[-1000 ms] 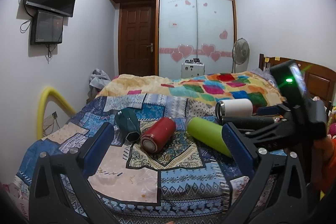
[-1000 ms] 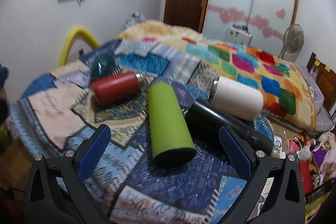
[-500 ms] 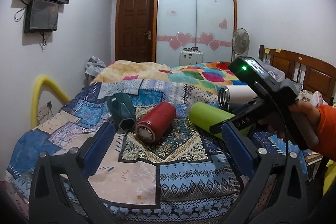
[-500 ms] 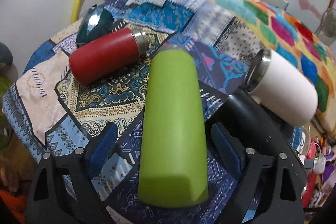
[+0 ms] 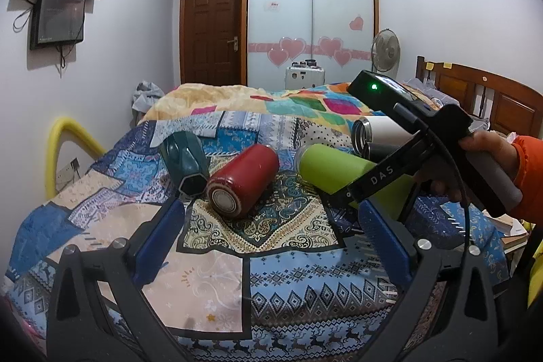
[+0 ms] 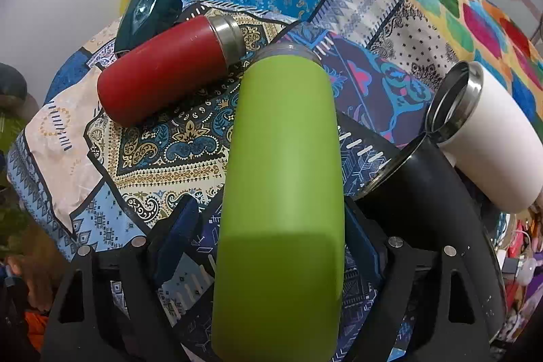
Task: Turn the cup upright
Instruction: 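Close the right gripper around the lime-green bottle's body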
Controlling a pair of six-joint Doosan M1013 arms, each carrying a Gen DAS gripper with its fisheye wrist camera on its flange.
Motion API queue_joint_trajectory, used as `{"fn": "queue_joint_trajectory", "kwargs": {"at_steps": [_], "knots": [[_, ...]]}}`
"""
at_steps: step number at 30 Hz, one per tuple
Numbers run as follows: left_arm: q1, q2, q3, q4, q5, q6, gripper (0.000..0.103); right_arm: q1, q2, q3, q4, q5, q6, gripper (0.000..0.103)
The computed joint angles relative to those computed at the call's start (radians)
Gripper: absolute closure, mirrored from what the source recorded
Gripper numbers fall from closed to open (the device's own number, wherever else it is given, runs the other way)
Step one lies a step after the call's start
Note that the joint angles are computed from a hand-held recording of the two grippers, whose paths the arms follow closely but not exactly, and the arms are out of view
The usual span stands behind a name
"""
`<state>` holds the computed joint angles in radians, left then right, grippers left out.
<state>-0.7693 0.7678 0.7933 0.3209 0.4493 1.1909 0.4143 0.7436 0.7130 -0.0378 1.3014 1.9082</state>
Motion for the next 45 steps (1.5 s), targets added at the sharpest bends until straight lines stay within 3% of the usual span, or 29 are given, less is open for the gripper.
{"fn": "queue_joint_trajectory", "kwargs": {"at_steps": [3, 4, 19, 30, 38, 45], "knots": [[0.003, 0.006, -0.008, -0.016, 0.011, 0.000, 0.000, -0.002, 0.010, -0.015, -0.006, 0.018, 0.011, 0.031], [0.004, 0.007, -0.009, -0.024, 0.013, 0.002, 0.000, 0.000, 0.012, -0.018, -0.019, 0.024, 0.015, 0.041], [0.003, -0.011, 0.017, 0.036, -0.003, -0.062, 0.000, 0.018, -0.029, 0.031, -0.014, 0.004, 0.028, 0.042], [0.005, -0.047, 0.061, 0.070, -0.034, -0.118, 0.000, 0.064, -0.101, 0.110, -0.055, -0.078, 0.030, 0.042], [0.005, -0.077, 0.106, 0.140, -0.033, -0.187, 0.000, 0.097, -0.097, 0.122, -0.025, -0.117, -0.018, 0.042], [0.013, -0.079, 0.118, 0.153, -0.012, -0.218, 0.000, 0.099, -0.054, 0.085, 0.003, -0.076, -0.054, 0.042]]}}
